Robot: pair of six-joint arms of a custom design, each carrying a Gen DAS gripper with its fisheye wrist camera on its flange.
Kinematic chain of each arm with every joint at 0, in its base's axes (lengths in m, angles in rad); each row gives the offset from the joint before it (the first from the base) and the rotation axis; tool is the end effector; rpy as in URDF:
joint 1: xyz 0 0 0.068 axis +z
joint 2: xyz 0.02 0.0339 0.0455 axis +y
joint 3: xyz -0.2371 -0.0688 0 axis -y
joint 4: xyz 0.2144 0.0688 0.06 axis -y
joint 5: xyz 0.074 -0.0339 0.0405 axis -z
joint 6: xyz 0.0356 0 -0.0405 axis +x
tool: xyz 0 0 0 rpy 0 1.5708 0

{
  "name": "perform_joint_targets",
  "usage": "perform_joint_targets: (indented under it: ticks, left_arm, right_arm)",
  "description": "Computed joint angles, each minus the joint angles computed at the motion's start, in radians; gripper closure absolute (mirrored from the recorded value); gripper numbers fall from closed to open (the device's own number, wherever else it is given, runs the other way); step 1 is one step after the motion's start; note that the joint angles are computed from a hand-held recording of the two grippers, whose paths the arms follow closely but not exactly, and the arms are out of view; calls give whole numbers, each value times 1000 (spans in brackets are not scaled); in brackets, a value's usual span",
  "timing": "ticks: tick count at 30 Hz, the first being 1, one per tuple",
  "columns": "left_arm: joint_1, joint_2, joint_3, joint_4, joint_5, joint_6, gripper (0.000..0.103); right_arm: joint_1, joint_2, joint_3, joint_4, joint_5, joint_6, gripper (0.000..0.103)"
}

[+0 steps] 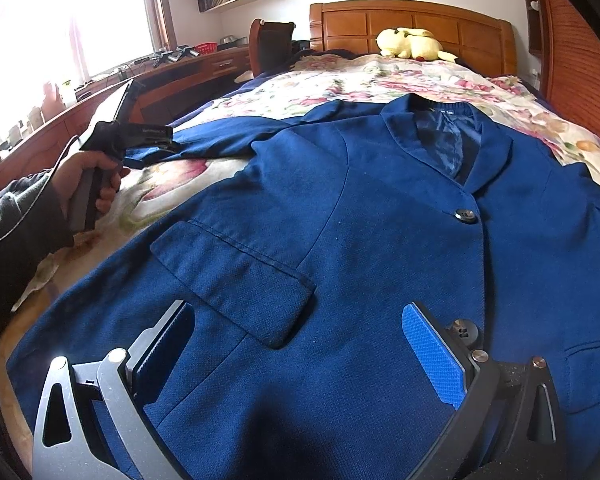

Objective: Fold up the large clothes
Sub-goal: 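Reach the left gripper to the blazer sleeve cuff and close on it, then lift the held sleeve with the left gripper and fold it across the blazer front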

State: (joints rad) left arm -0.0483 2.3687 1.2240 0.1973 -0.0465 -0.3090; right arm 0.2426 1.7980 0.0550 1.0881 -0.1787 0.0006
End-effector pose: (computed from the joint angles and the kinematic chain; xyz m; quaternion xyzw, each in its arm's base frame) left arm 0.3966 -0.0175 0.0197 -0.1308 0.9426 -0.0327 0.3056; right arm 0.1754 0.0499 0.0566 -0.1470 0.8821 0.1329 0.4274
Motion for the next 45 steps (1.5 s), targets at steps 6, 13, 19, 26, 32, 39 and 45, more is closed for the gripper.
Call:
perform_joint_targets:
  ticks: [6, 13, 19, 26, 32, 39, 45]
  left_arm:
    - [43, 37, 111, -61, 93, -54, 10]
    - [44, 74, 156, -95, 84, -69, 34]
    - [48, 79, 197, -144, 60, -12, 88]
    - [-12, -7, 155, -154, 6, 42, 100]
    - [-170, -204, 53, -179, -25, 92, 100]
    - [-419, -372, 16, -298, -115, 139, 99]
    - [-474, -437, -89, -270, -118, 181, 73]
  right_arm:
    - [13, 8, -3, 10, 9, 14, 0]
    - [10, 10, -1, 11, 3, 18, 0]
    - [7, 16, 4, 8, -5, 23, 0]
    - [10, 16, 4, 12, 0, 27, 0]
    - [22, 13, -5, 25, 11, 38, 0]
    - [24, 16, -8, 32, 14, 41, 0]
    - [24, 11, -8, 28, 14, 41, 0]
